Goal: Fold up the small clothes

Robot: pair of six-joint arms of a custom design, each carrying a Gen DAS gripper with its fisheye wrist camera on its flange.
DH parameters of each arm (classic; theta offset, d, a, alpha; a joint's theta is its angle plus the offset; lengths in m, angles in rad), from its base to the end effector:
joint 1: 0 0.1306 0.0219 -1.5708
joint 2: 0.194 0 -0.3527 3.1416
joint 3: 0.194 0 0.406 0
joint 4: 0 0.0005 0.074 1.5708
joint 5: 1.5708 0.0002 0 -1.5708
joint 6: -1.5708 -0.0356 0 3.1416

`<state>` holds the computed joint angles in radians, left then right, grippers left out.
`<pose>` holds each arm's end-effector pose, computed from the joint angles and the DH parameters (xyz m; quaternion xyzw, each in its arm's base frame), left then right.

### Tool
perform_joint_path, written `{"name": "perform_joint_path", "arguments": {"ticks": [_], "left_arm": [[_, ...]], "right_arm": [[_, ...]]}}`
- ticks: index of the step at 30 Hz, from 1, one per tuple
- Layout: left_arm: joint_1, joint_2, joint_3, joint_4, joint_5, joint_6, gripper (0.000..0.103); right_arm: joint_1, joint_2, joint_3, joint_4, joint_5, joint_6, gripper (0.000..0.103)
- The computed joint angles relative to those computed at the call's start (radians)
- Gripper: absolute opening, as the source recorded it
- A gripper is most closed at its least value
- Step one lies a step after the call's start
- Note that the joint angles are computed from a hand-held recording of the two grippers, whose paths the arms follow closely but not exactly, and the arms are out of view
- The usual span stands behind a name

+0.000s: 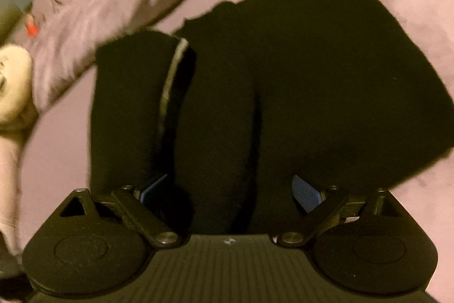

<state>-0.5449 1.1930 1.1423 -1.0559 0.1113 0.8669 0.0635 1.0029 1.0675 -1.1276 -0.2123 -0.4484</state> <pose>0.3498 -0.2172 0.3589 -0.1431 0.9612 -0.1902 0.1397 0.3498 0.0293 0.3900 0.1580 0.9498 0.1624 0.2157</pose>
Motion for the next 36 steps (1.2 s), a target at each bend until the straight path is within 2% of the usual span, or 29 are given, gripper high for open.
{"name": "perform_joint_path", "arguments": {"ticks": [5,8,9,10,12,14,15,18,19,20,21,22,23,25,27,28,29,30,32,34,36], "left_arm": [[-0.014,0.029,0.028,-0.023,-0.018,-0.023,0.101],[-0.018,0.038,0.037,-0.031,-0.023,-0.027,0.101],[-0.019,0.041,0.039,-0.031,-0.022,-0.024,0.101],[-0.018,0.041,0.04,-0.03,-0.019,-0.022,0.101],[-0.013,0.036,0.036,-0.025,-0.009,-0.016,0.101],[-0.007,0.032,0.03,-0.021,-0.002,-0.014,0.101],[-0.006,0.03,0.027,-0.02,-0.002,-0.015,0.101],[-0.008,0.031,0.032,-0.029,-0.007,-0.017,0.101],[-0.008,0.031,0.035,-0.032,-0.007,-0.017,0.101],[-0.006,0.03,0.037,-0.034,-0.005,-0.011,0.101],[-0.005,0.028,0.039,-0.035,-0.002,-0.002,0.101],[-0.002,0.021,0.04,-0.033,0.002,0.01,0.101],[-0.001,0.008,0.037,-0.022,0.005,0.025,0.101],[0.001,-0.01,0.04,-0.016,-0.007,0.034,0.101],[-0.002,-0.017,0.05,-0.017,-0.025,0.023,0.101],[-0.005,-0.015,0.056,-0.018,-0.029,0.017,0.101],[-0.007,-0.009,0.062,-0.015,-0.027,0.009,0.101],[-0.008,0.0,0.067,-0.009,-0.021,0.001,0.101],[-0.017,0.027,0.079,0.003,-0.005,-0.011,0.101],[-0.019,0.053,0.074,0.045,0.023,-0.027,0.101],[-0.019,0.094,0.086,0.042,0.067,0.0,0.101]], "right_arm": [[-0.019,0.042,0.01,0.037,-0.137,-0.04,0.096],[0.003,0.068,0.013,0.05,-0.142,-0.031,0.098],[0.013,0.072,0.012,0.067,-0.14,-0.028,0.092],[0.025,0.068,0.009,0.085,-0.132,-0.02,0.075],[0.034,0.057,0.001,0.117,-0.149,0.011,0.048],[0.031,0.064,-0.002,0.127,-0.177,-0.006,0.051],[0.025,0.069,-0.009,0.137,-0.198,-0.03,0.057],[0.017,0.078,-0.043,0.205,-0.244,-0.093,0.063],[0.016,0.075,-0.054,0.23,-0.259,-0.108,0.057],[0.018,0.071,-0.064,0.255,-0.266,-0.121,0.044],[0.016,0.064,-0.076,0.274,-0.277,-0.134,0.025],[0.01,0.053,-0.088,0.287,-0.289,-0.152,0.021],[0.006,0.043,-0.092,0.29,-0.286,-0.153,0.02],[-0.005,0.002,-0.095,0.281,-0.236,-0.087,0.013],[-0.028,-0.034,-0.091,0.274,-0.18,-0.038,0.012],[-0.042,-0.05,-0.086,0.276,-0.143,0.0,0.004],[-0.042,-0.057,-0.072,0.274,-0.054,0.058,0.004],[-0.062,-0.059,-0.064,0.284,-0.018,0.113,0.004],[-0.125,-0.043,-0.044,0.288,-0.02,0.152,0.004],[-0.162,-0.01,-0.016,0.26,0.029,0.212,0.005],[-0.191,0.032,0.022,0.186,0.044,0.23,0.017]]}}
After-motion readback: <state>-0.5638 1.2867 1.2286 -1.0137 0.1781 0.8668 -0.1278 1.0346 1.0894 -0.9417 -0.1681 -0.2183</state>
